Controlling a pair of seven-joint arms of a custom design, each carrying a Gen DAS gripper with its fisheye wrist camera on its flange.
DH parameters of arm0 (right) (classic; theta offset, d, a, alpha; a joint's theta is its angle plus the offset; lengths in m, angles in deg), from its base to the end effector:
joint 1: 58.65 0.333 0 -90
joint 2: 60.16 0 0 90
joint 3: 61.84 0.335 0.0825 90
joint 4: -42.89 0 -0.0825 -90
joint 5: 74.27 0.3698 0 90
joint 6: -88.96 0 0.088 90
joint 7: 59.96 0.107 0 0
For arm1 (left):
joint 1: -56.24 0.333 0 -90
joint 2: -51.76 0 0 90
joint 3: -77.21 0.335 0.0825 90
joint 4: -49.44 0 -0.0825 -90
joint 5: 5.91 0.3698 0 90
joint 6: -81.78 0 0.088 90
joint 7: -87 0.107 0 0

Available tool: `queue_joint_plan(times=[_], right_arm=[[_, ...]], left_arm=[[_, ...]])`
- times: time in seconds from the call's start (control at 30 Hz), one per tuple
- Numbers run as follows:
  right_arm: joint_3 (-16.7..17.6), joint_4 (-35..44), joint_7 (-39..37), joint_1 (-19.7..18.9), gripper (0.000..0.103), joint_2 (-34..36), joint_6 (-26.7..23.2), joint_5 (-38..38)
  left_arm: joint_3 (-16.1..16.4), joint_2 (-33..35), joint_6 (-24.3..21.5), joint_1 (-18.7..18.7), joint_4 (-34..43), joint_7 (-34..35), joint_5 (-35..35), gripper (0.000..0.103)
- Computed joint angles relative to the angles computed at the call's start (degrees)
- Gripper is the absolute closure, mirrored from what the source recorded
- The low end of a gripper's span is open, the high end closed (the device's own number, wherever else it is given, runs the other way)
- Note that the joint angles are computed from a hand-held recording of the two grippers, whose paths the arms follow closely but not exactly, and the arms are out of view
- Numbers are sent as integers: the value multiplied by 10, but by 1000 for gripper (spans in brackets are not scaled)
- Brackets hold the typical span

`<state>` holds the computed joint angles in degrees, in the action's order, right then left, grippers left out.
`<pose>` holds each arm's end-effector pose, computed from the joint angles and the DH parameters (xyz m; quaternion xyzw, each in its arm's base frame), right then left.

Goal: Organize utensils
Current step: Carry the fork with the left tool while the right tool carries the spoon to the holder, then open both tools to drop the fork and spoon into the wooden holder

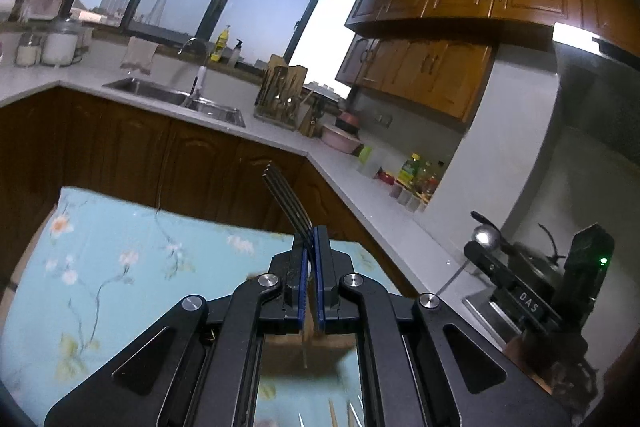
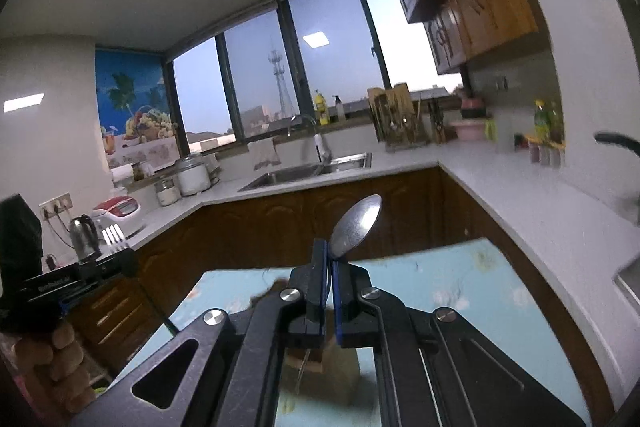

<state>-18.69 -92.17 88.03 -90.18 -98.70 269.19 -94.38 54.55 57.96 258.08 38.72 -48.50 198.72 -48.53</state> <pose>0.3894 0.2173 0.6535 -0.4854 0.6159 -0.3974 0.4766 0.5173 -0.3445 0.6796 -0.4628 0.6525 -0.5885 0.1174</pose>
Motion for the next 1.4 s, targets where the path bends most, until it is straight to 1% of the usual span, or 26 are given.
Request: queue_joint_plan(times=[0.03, 0.07, 0.13, 0.2, 0.23, 0.33, 0.4, 0.47, 0.57, 0.6, 0.67, 0.73, 0.83, 0.9, 0.93, 1.03, 1.1, 1.13, 1.17, 1.2, 1.23, 1.3, 1.33, 1.37, 1.4], right_arm=[[27, 18, -1, -35, 101, 8, 3, -10], [44, 28, -2, -57, 101, 12, 1, -16], [79, 44, -5, -94, 101, 35, 11, -27], [105, 53, -8, -119, 101, 50, 18, -30], [124, 56, -10, -136, 101, 59, 20, -34], [155, 60, -17, -158, 101, 83, 23, -33], [168, 58, -21, -168, 101, 95, 28, -32], [173, 58, -30, -167, 101, 121, 35, -28], [166, 48, -40, -152, 101, 145, 44, -19], [161, 46, -46, -144, 101, 153, 44, -18], [159, 42, -50, -141, 100, 161, 43, -15], [157, 42, -51, -137, 100, 169, 35, -13], [140, 37, -48, -120, 100, 177, 37, -16], [127, 37, -49, -105, 100, 183, 35, -18], [118, 37, -49, -95, 100, 185, 32, -20], [105, 38, -42, -83, 100, 190, 31, -29], [106, 45, -34, -83, 99, 198, 29, -34], [99, 44, -30, -76, 98, 201, 31, -36], [88, 43, -28, -65, 97, 206, 33, -37], [84, 46, -25, -59, 97, 210, 31, -38], [77, 46, -22, -52, 94, 212, 28, -42], [59, 44, -13, -34, 86, 210, 22, -48], [58, 44, -4, -35, 74, 210, 26, -54], [52, 41, 1, -29, 66, 207, 30, -56], [50, 39, 6, -28, 63, 202, 31, -58]], left_arm=[[15, 15, 5, -13, 11, -34, 44, 101], [33, 32, 11, -29, 22, -74, 96, 101], [53, 59, 10, -46, 43, -127, 155, 101], [67, 85, 7, -57, 60, -165, 201, 101], [78, 92, 8, -66, 64, -185, 225, 101], [95, 117, -2, -79, 78, -223, 280, 101], [91, 125, -8, -75, 77, -234, 303, 101], [64, 134, -17, -54, 77, -226, 310, 101], [48, 146, -33, -41, 82, -237, 331, 101], [49, 148, -36, -41, 81, -243, 338, 101], [53, 148, -43, -45, 77, -260, 352, 101], [50, 148, -46, -41, 71, -267, 360, 101], [60, 145, -43, -48, 63, -289, 377, 100], [54, 146, -47, -42, 64, -295, 377, 100], [58, 144, -47, -44, 63, -302, 382, 100], [72, 144, -53, -54, 65, -324, 402, 100], [84, 141, -59, -63, 65, -346, 417, 100], [90, 137, -59, -68, 62, -357, 426, 100], [92, 135, -59, -70, 60, -365, 433, 96], [88, 133, -59, -66, 58, -367, 433, 91], [89, 130, -59, -66, 57, -372, 438, 89], [95, 126, -61, -71, 56, -387, 451, 82], [98, 125, -64, -73, 57, -395, 457, 81], [99, 123, -68, -73, 57, -402, 461, 81], [96, 120, -70, -70, 55, -404, 461, 80]])
